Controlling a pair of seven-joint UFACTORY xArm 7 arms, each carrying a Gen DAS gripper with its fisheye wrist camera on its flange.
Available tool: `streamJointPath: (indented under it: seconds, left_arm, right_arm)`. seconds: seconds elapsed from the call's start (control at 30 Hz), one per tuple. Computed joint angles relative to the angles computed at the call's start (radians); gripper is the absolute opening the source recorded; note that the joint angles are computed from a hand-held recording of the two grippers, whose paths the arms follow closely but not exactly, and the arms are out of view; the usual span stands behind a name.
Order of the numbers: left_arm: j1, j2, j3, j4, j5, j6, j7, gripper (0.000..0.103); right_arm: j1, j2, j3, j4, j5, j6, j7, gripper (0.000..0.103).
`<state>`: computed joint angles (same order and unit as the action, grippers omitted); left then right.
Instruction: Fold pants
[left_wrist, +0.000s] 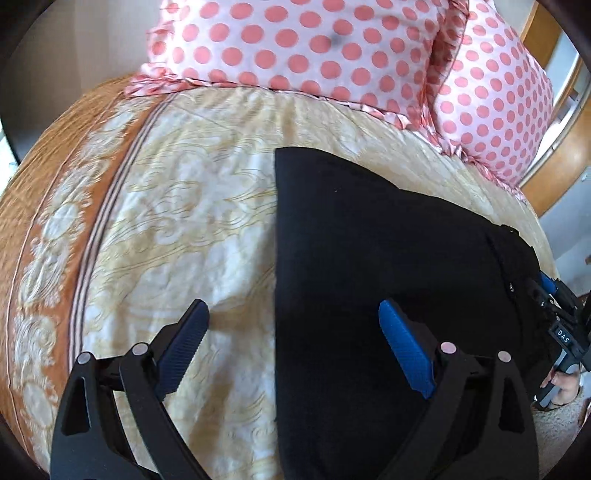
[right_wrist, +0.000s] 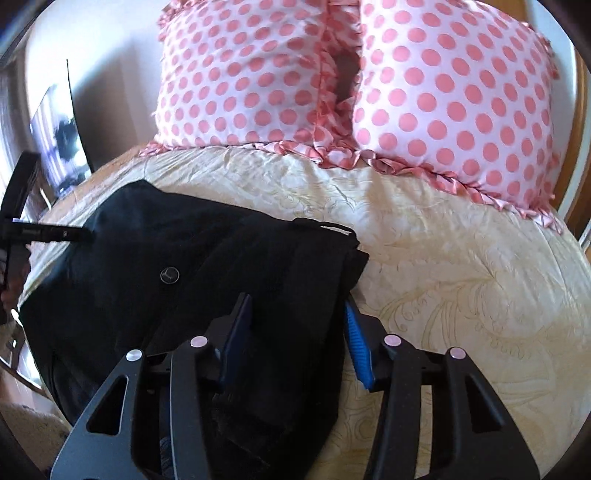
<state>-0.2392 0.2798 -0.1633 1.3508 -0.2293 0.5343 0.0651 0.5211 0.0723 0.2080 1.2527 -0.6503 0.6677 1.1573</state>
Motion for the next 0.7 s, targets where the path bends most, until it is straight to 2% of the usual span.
streamJointPath:
  seconds: [0.2,0.37,0.4,0.43,0.47,0.5,0.53,0.57,0.67,0.7]
  left_arm:
    - [-0.007,0.044,-0.002,0.053,0.009,0.010,0.024,0.093]
    - [-0.021,0.103,0.007,0.138,0.049,0.047,0.001,0.093]
    - [-0.020,0.106,0.006,0.142,0.051,0.050,0.002,0.093]
    - [-0.022,0.112,0.008,0.152,0.057,0.055,-0.004,0.089]
    - [-0.024,0.112,0.007,0.154,0.061,0.056,-0.004,0.085]
    - [-0.020,0.110,0.001,0.154,0.057,0.059,0.008,0.076]
    - [-0.019,0.104,-0.005,0.148,0.053,0.058,0.019,0.062]
    - [-0.004,0.105,-0.025,0.152,0.019,0.071,0.051,0.054]
    - [-0.026,0.100,-0.009,0.149,0.040,0.065,0.029,0.044]
    - [-0.026,0.099,-0.009,0.147,0.038,0.063,0.029,0.037]
  right_arm:
    - [-0.058,-0.028,-0.016,-0.090,0.193,-0.179,-0.060,0.055]
    - [-0.068,-0.017,-0.016,-0.096,0.224,-0.212,-0.076,0.057]
    - [-0.065,-0.016,-0.017,-0.093,0.210,-0.211,-0.069,0.051]
    - [-0.061,-0.015,-0.016,-0.086,0.185,-0.205,-0.061,0.046]
    - [-0.057,-0.015,-0.017,-0.081,0.161,-0.196,-0.050,0.036]
    - [-0.047,-0.016,-0.015,-0.068,0.111,-0.166,-0.026,0.030]
    - [-0.042,-0.017,-0.013,-0.061,0.088,-0.150,-0.018,0.028]
    - [-0.042,-0.018,-0.012,-0.061,0.081,-0.151,-0.016,0.025]
    - [-0.044,-0.018,-0.012,-0.061,0.083,-0.159,-0.009,0.022]
    - [-0.045,-0.019,-0.012,-0.062,0.087,-0.162,-0.007,0.021]
